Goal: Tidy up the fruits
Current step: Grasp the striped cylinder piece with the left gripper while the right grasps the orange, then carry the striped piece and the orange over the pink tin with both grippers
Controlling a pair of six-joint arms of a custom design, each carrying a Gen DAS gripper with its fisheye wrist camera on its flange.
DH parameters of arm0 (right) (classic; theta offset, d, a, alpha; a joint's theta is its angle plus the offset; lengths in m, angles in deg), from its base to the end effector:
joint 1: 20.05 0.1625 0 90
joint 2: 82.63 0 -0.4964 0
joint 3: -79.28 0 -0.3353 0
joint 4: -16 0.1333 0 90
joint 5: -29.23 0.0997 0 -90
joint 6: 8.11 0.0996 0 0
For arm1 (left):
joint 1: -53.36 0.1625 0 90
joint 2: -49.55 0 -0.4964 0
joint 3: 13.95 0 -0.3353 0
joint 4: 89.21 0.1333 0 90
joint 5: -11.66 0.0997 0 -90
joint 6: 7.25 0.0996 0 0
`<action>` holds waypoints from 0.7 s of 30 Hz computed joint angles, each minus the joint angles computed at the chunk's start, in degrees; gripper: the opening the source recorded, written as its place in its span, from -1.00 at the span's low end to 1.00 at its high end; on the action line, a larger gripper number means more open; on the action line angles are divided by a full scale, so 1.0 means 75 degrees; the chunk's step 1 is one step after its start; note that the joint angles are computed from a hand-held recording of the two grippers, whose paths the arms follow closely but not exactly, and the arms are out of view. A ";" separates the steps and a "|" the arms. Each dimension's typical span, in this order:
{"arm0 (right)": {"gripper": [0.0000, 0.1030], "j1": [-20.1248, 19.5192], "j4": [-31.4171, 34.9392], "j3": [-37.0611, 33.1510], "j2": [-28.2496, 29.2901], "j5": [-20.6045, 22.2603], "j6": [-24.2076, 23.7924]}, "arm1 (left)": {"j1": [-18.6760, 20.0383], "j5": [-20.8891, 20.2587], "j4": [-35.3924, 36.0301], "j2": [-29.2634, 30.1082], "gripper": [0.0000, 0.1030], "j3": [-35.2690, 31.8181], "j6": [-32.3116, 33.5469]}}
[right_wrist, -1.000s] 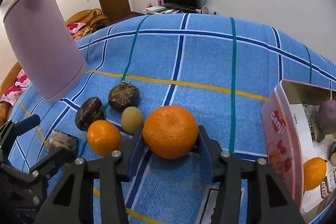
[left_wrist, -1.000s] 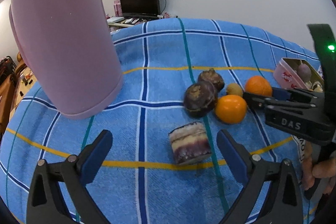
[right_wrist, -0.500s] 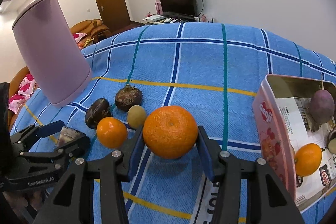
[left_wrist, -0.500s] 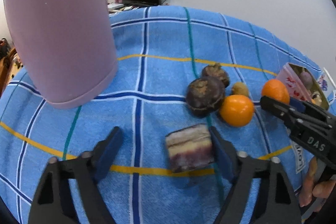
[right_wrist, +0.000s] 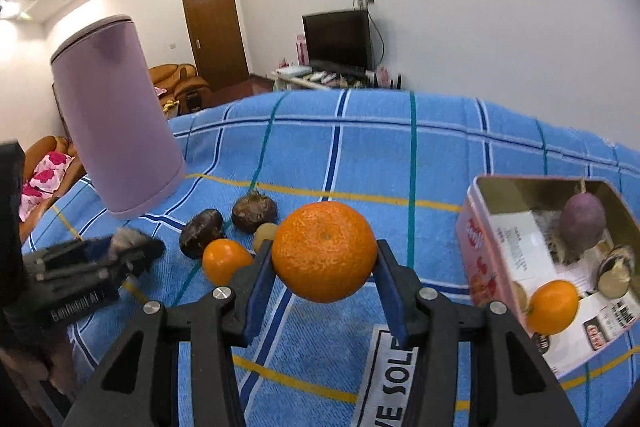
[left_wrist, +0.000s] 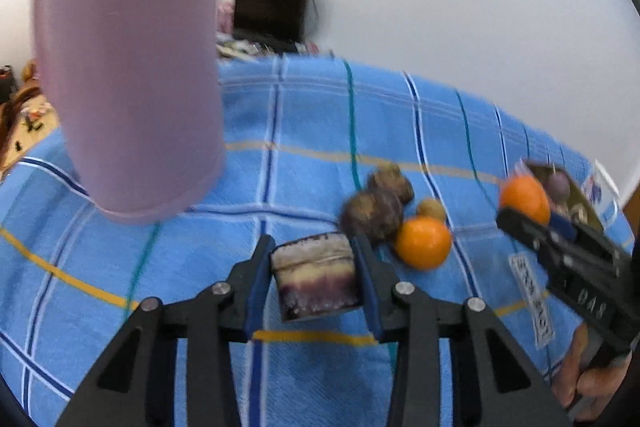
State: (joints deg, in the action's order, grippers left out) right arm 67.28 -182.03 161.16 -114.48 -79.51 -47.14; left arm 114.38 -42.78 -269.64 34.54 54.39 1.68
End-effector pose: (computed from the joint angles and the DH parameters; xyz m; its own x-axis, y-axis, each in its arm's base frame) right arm 0.0653 -0.7738 0.2020 -0.7405 -0.0877 0.6663 -0.5685 0.6104 -0.5516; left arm -0.2242 -0.7996 0.0176 -0.8109 0.1945 -0.5519 0.5186 0.6757 -0.5239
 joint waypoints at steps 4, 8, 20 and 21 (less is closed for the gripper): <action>-0.03 0.0046 -0.0635 0.0194 0.0034 -0.0007 -0.0427 | -0.0138 0.0430 -0.1478 0.0178 -0.20 0.0097 0.0675; -0.03 0.0060 -0.1137 0.0425 0.0008 -0.0020 -0.0660 | -0.0127 0.0490 -0.1608 0.0197 -0.20 0.0053 0.0662; -0.03 0.0001 -0.1745 0.0929 -0.0170 0.0071 -0.1135 | -0.0251 0.1117 -0.1882 0.0330 -0.21 0.0033 0.0531; -0.03 -0.0018 -0.1730 0.0963 -0.0202 0.0106 -0.1118 | -0.0278 0.1144 -0.1890 0.0352 -0.22 0.0033 0.0573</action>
State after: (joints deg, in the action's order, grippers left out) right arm 67.14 -195.00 168.38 -116.00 -78.72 -55.52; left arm 112.29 -34.20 -283.82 37.18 54.64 5.98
